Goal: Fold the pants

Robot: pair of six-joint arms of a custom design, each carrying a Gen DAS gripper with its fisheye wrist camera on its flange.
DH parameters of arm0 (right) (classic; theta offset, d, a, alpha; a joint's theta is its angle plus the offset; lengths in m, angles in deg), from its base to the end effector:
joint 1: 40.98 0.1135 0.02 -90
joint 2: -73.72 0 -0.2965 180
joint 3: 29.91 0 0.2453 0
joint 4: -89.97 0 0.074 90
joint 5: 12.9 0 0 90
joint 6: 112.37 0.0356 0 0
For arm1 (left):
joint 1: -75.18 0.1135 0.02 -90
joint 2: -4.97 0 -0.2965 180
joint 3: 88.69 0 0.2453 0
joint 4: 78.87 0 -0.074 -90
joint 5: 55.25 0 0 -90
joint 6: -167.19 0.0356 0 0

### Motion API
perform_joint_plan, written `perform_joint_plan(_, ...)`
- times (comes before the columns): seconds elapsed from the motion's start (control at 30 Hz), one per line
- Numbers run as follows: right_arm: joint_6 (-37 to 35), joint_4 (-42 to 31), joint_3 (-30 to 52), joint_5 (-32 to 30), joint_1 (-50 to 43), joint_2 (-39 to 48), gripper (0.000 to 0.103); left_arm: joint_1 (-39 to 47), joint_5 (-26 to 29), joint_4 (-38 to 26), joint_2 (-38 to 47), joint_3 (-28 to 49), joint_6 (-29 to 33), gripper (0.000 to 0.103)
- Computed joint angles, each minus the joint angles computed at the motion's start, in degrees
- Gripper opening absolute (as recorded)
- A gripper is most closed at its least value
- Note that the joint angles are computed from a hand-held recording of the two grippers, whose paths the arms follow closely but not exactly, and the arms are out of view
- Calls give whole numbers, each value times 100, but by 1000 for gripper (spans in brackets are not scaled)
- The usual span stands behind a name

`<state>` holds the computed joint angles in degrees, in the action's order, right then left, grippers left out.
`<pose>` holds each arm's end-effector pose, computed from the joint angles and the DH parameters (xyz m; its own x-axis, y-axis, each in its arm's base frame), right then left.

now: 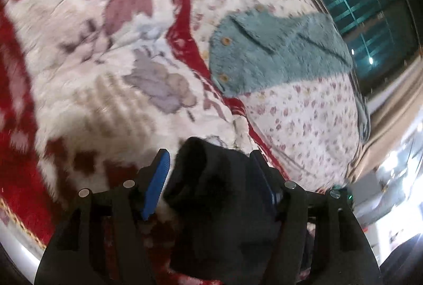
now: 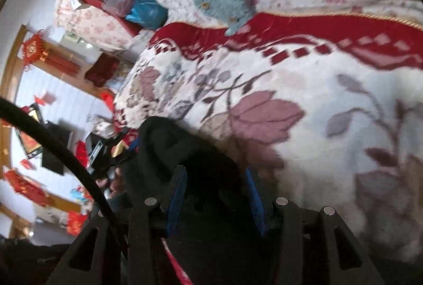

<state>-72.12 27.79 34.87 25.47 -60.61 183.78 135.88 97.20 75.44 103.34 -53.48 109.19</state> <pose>0.2594 -0.0629 0.1260 -0.9088 -0.1789 -0.3770 -0.4079 0.5713 0.7122 0.1135 0.1378 0.0975 -0.6241 -0.6112 -0.4868 -0.0754 0.6671 -0.7411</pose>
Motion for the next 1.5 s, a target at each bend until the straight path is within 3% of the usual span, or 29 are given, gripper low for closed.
perform_joint_plan(0.3,-693,-1386,518,-590,-765,480,43,-467,1,751,-158,-112,-971,62)
perform_joint_plan(0.43,-732,-1678,619,-598,-554,606,43,-766,-62,317,-151,-55,-555,62)
perform_joint_plan(0.6,-138,-1079,414,-500,129,499,43,-896,-289,-521,-194,113,329,62)
perform_joint_plan(0.67,298,-522,243,-470,458,298,43,-1056,-536,-553,-98,201,314,62)
perform_joint_plan(0.7,408,-365,198,-434,580,233,35,-1152,-611,-546,-77,233,306,62)
perform_joint_plan(0.73,463,-259,173,-369,728,169,17,-1315,-717,-433,-148,234,184,62)
perform_joint_plan(0.8,906,388,-34,-164,934,-172,6,-1635,-907,-248,-237,301,-99,62)
perform_joint_plan(0.9,1498,990,-27,-156,921,-286,5,-2140,-1294,141,-252,485,-710,62)
perform_joint_plan(1.07,2054,1217,433,-262,797,205,5,-2862,-1977,451,3,1054,-1530,62)
perform_joint_plan(1.3,1756,278,1241,-465,667,1151,5,-3152,-2680,971,400,1389,-1916,62)
perform_joint_plan(1.43,2101,-112,1455,-576,529,1572,15,-2884,-3111,1928,291,996,-2423,62)
perform_joint_plan(1.5,2023,-140,1251,-570,352,1340,24,-2773,-3832,2989,65,435,-2785,62)
